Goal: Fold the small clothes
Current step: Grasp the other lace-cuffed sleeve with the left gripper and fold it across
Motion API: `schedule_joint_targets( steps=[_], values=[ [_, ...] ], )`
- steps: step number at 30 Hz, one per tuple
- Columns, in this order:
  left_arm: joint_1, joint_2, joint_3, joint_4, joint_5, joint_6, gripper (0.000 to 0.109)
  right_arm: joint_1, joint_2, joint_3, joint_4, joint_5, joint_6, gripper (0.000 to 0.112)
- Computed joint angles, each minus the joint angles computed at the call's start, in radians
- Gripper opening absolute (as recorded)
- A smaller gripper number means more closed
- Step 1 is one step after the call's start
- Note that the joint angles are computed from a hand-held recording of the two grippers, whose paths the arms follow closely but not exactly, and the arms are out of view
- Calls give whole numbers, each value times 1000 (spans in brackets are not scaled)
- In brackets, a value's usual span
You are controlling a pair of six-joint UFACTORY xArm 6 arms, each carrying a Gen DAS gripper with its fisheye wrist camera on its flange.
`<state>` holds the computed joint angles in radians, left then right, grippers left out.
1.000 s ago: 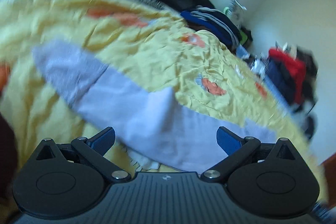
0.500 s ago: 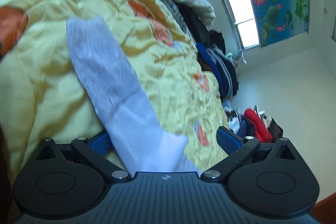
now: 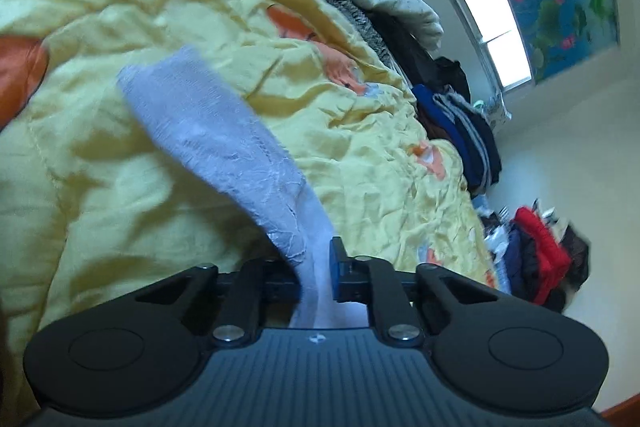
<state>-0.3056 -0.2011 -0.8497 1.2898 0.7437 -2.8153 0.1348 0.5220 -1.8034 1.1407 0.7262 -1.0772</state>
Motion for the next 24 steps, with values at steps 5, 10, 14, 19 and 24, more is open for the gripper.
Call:
schedule_joint_targets(
  steps=[5,10,14,19,24],
  values=[
    [-78,94,-166,-71,152,294,9,-17,9,-14,-3,-4,-20,82],
    [-115,249,-405,-73,215,559,9,-16,18,-17,-29,-90,-38,79],
    [-122,386,-615,-53,204,710,9,-29,33,-27,-34,-126,-16,79],
    [-105,595,-909,-102,128,866,9,-54,44,-32,-23,-135,4,79],
    [-131,846,-1261,-223,157,1098,9,-76,48,-30,-13,-138,2,79]
  ],
)
